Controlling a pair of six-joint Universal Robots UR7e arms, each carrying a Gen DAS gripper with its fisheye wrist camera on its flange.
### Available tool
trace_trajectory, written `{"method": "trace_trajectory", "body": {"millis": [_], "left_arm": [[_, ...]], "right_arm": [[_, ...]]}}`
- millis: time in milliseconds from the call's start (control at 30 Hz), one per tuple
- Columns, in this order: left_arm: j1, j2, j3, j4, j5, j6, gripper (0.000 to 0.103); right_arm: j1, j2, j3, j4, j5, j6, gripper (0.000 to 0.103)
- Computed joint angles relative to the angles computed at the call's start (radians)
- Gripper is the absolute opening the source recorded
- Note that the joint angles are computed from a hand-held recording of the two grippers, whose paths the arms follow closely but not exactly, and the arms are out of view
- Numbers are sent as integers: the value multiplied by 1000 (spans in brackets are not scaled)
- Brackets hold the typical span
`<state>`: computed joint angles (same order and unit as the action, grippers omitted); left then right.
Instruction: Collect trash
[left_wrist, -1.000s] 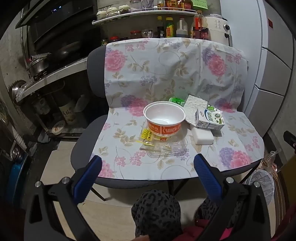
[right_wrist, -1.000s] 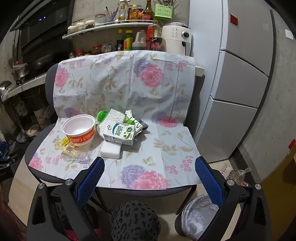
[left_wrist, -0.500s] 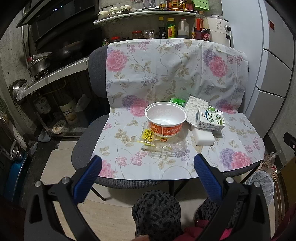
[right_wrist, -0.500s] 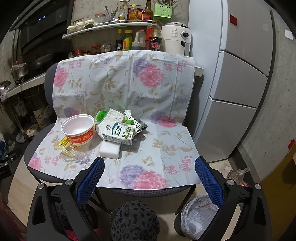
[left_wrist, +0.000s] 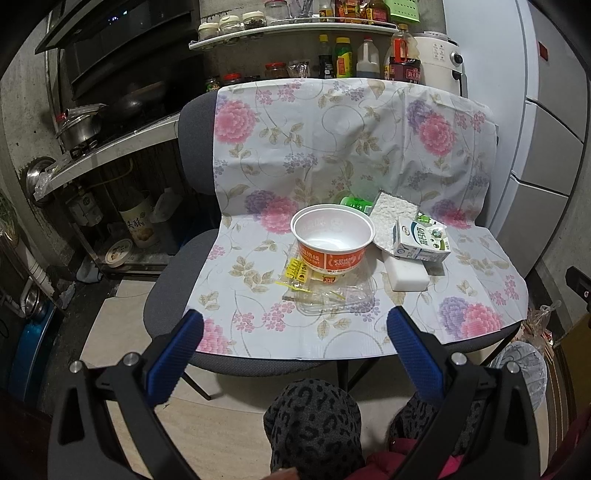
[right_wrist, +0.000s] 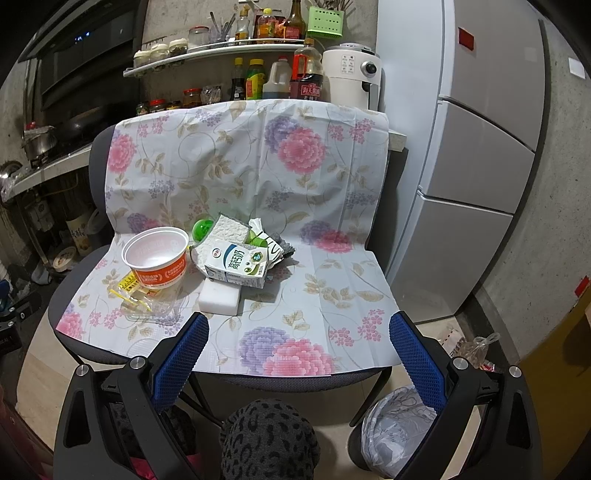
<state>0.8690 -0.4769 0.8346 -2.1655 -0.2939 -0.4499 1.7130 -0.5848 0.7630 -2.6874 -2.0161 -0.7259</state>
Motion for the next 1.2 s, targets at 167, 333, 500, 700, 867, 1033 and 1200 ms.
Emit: {"method": "trace_trajectory", "body": {"millis": [167, 333, 500, 700, 867, 1033, 1200], "left_arm": [[-1, -3, 3, 2, 2, -5, 96], [-1, -2, 3, 0, 2, -4, 96], [-1, -4, 3, 7, 2, -11, 96], [-1, -4, 6, -1, 3, -6, 96], [-1, -5, 8, -4, 2, -5, 96], [-1, -6, 10, -8, 1, -2, 96], [-1, -7, 10, -7, 3, -3, 96]], "right_arm": [[0, -1, 0, 2, -1, 0, 97], [0, -3, 3, 0, 0, 0, 97], [0, -3, 2, 2, -1, 0, 97], [-1, -4, 4, 0, 0, 0, 97], [-2, -3, 3, 2, 0, 1, 97], [-2, -4, 3, 1, -1, 1, 97], [-2, -5, 3, 3, -1, 1, 97]]}}
